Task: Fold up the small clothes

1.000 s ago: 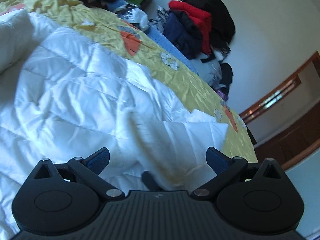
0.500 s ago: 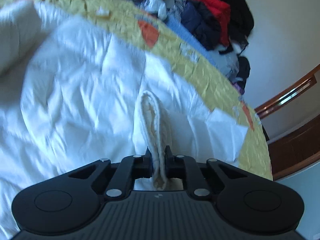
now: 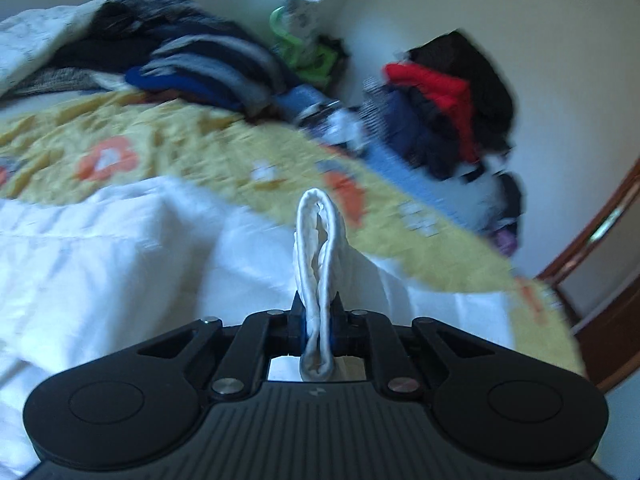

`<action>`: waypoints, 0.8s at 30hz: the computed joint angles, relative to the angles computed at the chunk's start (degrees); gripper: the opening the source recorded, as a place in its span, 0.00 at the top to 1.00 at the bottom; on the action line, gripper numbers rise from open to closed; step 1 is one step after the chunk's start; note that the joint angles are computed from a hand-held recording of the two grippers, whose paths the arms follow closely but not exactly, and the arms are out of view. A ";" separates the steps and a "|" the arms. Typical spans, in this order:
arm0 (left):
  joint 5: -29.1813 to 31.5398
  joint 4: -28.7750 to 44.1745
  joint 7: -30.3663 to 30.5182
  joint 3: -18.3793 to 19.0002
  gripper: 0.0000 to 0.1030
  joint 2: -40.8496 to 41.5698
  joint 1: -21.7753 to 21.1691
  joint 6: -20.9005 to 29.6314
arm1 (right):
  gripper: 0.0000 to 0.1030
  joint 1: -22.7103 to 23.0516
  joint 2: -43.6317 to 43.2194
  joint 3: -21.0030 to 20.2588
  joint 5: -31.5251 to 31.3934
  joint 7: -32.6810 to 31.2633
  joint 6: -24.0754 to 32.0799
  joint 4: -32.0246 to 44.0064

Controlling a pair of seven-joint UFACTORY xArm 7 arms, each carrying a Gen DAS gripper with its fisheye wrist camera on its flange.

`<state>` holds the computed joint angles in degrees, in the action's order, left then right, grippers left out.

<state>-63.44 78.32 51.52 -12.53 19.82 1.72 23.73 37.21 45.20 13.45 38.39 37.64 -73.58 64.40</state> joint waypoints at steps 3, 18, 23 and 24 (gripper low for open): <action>9.60 0.77 -8.29 3.30 0.90 3.32 -2.23 -2.25 | 0.08 -1.76 2.12 0.46 -1.94 7.57 -5.07 -0.54; 33.92 -2.22 -25.09 5.65 0.90 5.63 -2.87 -6.71 | 0.05 -5.70 7.51 1.03 -8.45 21.09 -14.60 0.61; 34.06 -1.24 -26.35 2.09 0.85 4.81 1.82 -2.02 | 0.01 -6.58 5.70 0.16 -14.62 21.99 -12.94 -1.54; 34.25 -1.10 -27.22 2.39 0.81 4.36 2.04 -0.65 | 0.01 -6.87 5.50 0.20 -15.98 22.80 -13.45 -2.19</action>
<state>-29.19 77.22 24.30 -10.14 24.18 3.77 23.08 30.34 50.71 13.65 22.41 60.44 -87.03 62.21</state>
